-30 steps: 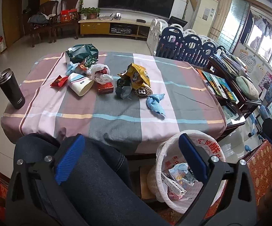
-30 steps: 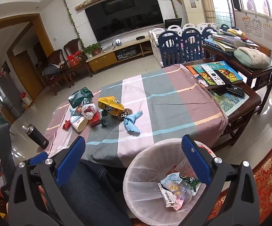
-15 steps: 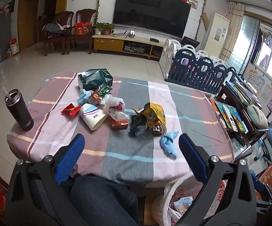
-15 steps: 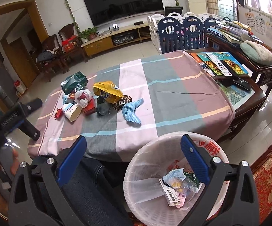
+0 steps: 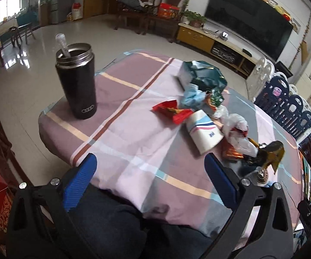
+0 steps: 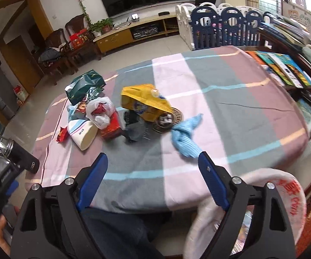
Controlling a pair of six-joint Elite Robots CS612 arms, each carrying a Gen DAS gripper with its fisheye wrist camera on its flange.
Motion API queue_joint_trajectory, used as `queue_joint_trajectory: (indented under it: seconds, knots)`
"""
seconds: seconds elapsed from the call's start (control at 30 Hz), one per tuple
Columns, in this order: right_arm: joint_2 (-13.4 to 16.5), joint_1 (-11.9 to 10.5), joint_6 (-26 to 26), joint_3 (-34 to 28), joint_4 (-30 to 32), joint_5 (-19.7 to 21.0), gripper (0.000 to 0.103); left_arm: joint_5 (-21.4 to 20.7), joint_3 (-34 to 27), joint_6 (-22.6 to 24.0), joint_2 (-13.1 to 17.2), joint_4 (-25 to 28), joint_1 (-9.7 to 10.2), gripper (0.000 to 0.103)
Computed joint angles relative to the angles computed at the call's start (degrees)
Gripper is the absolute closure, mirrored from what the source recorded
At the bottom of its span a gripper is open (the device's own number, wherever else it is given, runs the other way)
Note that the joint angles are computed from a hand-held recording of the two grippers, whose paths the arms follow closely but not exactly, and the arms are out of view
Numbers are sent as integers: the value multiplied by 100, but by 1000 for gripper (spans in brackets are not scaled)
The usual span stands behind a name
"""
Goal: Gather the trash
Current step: 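Grasp the yellow chip bag with the right tool while the left tool reaches the paper cup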
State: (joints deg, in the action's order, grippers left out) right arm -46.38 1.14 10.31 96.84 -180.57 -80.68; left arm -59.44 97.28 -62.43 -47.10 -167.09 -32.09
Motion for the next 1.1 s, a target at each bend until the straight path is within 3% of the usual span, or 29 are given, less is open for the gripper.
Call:
queue_joint_trajectory:
  seconds: [0.1,0.2,0.4,0.57,0.6,0.63,0.7,0.73,0.8,1.1]
  knots:
    - [251,157,-89,-459,119,-150,18,-134,55,-265,78,-50,76,4]
    - [521,315,-405,-1000,384,-341,18,-585,26,-276,213,-317,157,4]
    - [1108,550,-471,-2016,481,-1729,15,-698,-87,-311,350,-135,163,4]
    - [1419,493,-587,-2611,1572,-1679,15,-824,-50,-547,412,-399,217,4]
    - [1428,482,-568,-2599,1592,-1615,20,-816,-49,-550,423,-446,215,4]
    - [1425,471,-583,-2567,1574,-1549,34,-826,-60,-544,434,-455,215,4]
    - [1401,483,-698,-2498,1615,-1538,47,-863,-87,-508,454,-441,220,4]
    - [1377,496,-787,-2430,1556,-1546,63,-868,-104,-487,464,-432,217,4]
    - [1319,513,-976,-2312,1565,-1511,78,-851,-118,-458,472,-422,210,4]
    - [1010,485,-631,-1672,649,-1441,87,-823,-85,-524,476,-523,206,4]
